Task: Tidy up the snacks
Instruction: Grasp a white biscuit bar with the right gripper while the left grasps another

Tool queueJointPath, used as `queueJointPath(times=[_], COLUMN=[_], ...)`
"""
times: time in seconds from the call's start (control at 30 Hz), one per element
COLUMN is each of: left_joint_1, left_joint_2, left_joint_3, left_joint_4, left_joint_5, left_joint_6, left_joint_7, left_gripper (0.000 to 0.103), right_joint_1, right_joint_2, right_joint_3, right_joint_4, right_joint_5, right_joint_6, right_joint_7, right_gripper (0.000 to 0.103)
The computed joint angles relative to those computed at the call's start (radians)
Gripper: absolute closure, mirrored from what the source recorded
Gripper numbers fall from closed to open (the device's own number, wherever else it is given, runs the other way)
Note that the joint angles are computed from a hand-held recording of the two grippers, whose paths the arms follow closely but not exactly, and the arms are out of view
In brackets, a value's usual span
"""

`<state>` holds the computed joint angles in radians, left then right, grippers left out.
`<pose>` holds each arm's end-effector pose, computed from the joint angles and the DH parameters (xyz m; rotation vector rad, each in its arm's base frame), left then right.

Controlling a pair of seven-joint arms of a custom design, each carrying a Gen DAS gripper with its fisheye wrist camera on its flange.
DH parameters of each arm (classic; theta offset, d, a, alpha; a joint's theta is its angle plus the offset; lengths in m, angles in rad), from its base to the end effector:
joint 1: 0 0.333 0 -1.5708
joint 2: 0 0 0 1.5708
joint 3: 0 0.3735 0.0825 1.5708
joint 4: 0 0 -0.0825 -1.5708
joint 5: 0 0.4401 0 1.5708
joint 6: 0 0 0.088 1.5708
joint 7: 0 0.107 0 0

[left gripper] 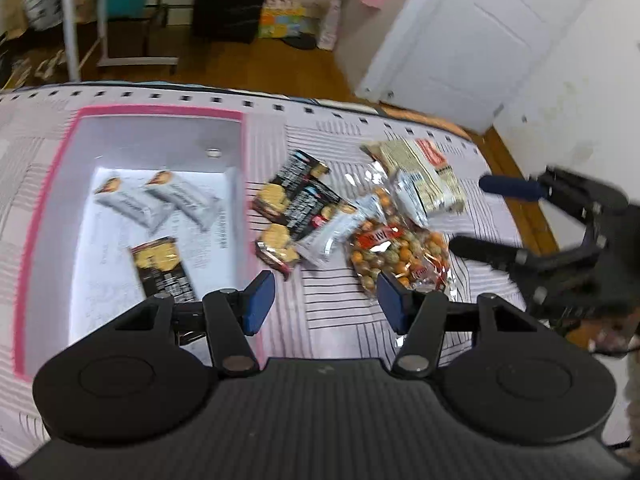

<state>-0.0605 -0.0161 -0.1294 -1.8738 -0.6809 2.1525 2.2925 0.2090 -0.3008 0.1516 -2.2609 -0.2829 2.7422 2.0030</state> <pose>0.6234 -0.1467 0.5942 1.3405 -2.5812 1.0203 0.5029 0.2106 0.6056 -1.8569 1.5869 -0.6750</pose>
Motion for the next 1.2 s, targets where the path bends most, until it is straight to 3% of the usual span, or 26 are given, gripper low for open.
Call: queueJointPath(times=[0.13,0.23,0.5,0.63,0.77,0.83,0.9,0.93,1.0,1.07,1.13,1.2], left_joint_1=[-0.035,-0.057,-0.102,-0.113,-0.134,-0.145,-0.151,-0.145,-0.135,-0.125,-0.112,-0.090], left_joint_2=[0.030,0.058,0.156,0.188,0.215,0.239,0.268,0.269,0.266,0.268,0.265,0.263], left_joint_3=[-0.034,-0.055,-0.093,-0.103,-0.108,-0.104,-0.099,-0.106,-0.116,-0.123,-0.131,-0.143], left_joint_4=[-0.004,-0.016,-0.024,-0.003,-0.004,0.012,0.044,0.037,0.030,0.039,0.039,0.045], left_joint_5=[0.053,0.055,0.196,0.287,0.379,0.431,0.479,0.474,0.462,0.448,0.422,0.350], left_joint_6=[0.064,0.124,0.305,0.300,0.360,0.359,0.315,0.336,0.352,0.333,0.329,0.297], left_joint_7=[0.028,0.115,0.032,-0.016,-0.086,-0.151,-0.212,-0.210,-0.212,-0.210,-0.185,-0.164], left_gripper=[0.050,0.049,0.050,0.053,0.053,0.048,0.048,0.048,0.050,0.060,0.071,0.072], right_joint_1=[-0.002,-0.007,-0.011,-0.019,-0.015,0.014,0.026,0.022,0.056,0.076,0.016,-0.054], right_joint_2=[0.007,0.029,0.105,0.159,0.197,0.207,0.212,0.213,0.208,0.203,0.196,0.178], right_joint_3=[-0.047,-0.076,-0.139,-0.143,-0.154,-0.173,-0.179,-0.172,-0.188,-0.197,-0.144,-0.087], right_joint_4=[-0.018,-0.043,-0.128,-0.144,-0.142,-0.146,-0.152,-0.160,-0.177,-0.185,-0.199,-0.217], right_joint_5=[0.077,0.148,0.359,0.417,0.480,0.577,0.638,0.641,0.728,0.778,0.674,0.547], right_joint_6=[0.011,0.037,0.173,0.263,0.296,0.308,0.312,0.320,0.363,0.382,0.397,0.409], right_joint_7=[0.005,0.012,0.007,0.036,0.047,0.005,-0.026,-0.021,-0.083,-0.120,-0.046,0.033], right_gripper=[0.024,0.025,0.034,0.037,0.044,0.049,0.062,0.065,0.069,0.071,0.071,0.071])
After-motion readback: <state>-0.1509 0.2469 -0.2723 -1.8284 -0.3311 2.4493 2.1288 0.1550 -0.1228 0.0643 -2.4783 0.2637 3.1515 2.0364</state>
